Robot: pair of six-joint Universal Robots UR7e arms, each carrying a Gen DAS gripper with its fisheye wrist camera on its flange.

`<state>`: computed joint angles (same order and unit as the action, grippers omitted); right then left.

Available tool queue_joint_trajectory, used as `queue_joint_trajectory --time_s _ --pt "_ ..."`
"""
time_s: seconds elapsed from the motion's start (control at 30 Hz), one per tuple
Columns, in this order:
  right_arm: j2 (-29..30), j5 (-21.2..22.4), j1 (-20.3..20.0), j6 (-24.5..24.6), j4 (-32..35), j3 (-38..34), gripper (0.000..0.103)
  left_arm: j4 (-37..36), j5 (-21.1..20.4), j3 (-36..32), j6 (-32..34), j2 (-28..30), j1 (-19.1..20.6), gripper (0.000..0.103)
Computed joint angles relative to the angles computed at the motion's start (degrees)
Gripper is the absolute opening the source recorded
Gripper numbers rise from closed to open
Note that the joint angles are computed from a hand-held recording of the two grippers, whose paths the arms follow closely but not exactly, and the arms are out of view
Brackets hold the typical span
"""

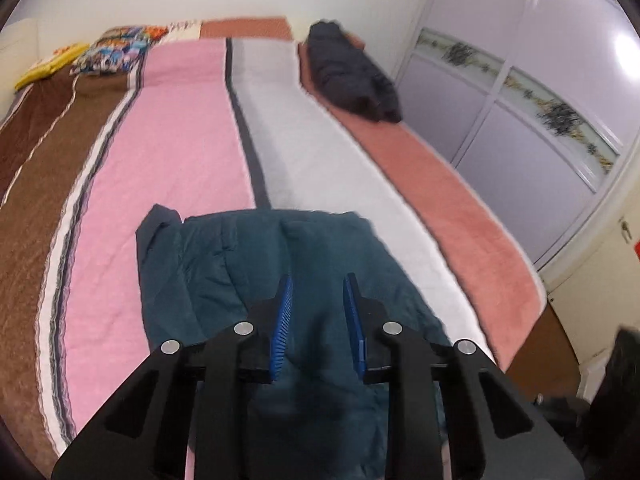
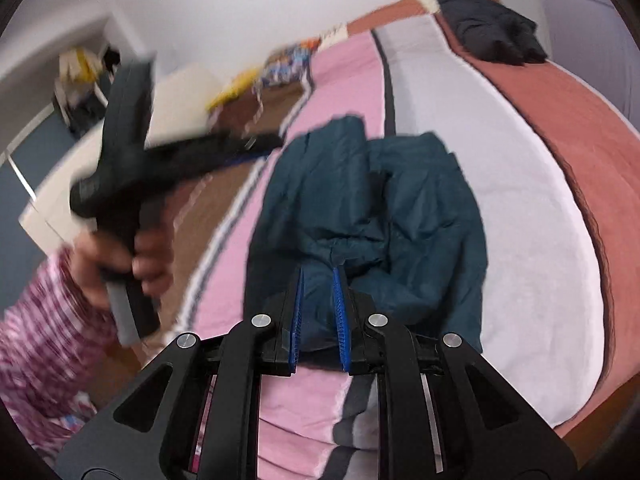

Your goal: Fold large clothes

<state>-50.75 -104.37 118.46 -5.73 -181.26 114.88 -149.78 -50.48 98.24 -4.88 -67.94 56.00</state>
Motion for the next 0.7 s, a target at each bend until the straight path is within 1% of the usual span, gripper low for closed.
queue_joint_trajectory --time_s 0.03,0.1,0.13,0.17,0.23,0.33,0.47,0.6,0.7 --pt "1.28 -0.43 -0.12 -0.27 1.37 -1.02 0.017 1.38 -0.48 -1.44 -0.18 0.92 0.55 0.026" --pt "3.83 -2.90 -0.61 -0.06 1.81 -2.23 0.017 2.55 -0.04 -3.62 0.43 3.30 0.97 0.026" --pt "5.09 -5.36 -0.76 0.11 2.48 -3.04 0.017 3.48 0.17 -4.69 0.59 4.43 1.23 0.026" --pt "6.09 -6.92 -1.32 0.93 3.02 -3.53 0.016 5.00 0.20 -6.20 0.31 5.82 1.62 0.026" --pt "7.35 -7.84 -2.96 3.90 5.35 -4.42 0.016 8.68 -0.10 -9.12 -1.39 8.40 2.56 0.026" --pt "7.54 -6.80 -5.37 7.59 6.80 -3.19 0.016 13.30 -1.70 -12.11 -4.12 10.70 3.73 0.026" --pt "8.80 -5.63 -7.53 9.09 6.53 -3.19 0.016 16.06 -2.52 -14.55 -6.52 13.84 5.33 0.026" --pt "10.30 -4.62 -8.85 8.59 6.30 -4.20 0.016 15.55 -0.26 -14.41 -4.88 15.37 5.57 0.026" --pt "10.47 -2.67 -10.26 8.49 6.85 -4.73 0.015 14.16 1.22 -13.69 -3.21 16.01 5.58 0.026"
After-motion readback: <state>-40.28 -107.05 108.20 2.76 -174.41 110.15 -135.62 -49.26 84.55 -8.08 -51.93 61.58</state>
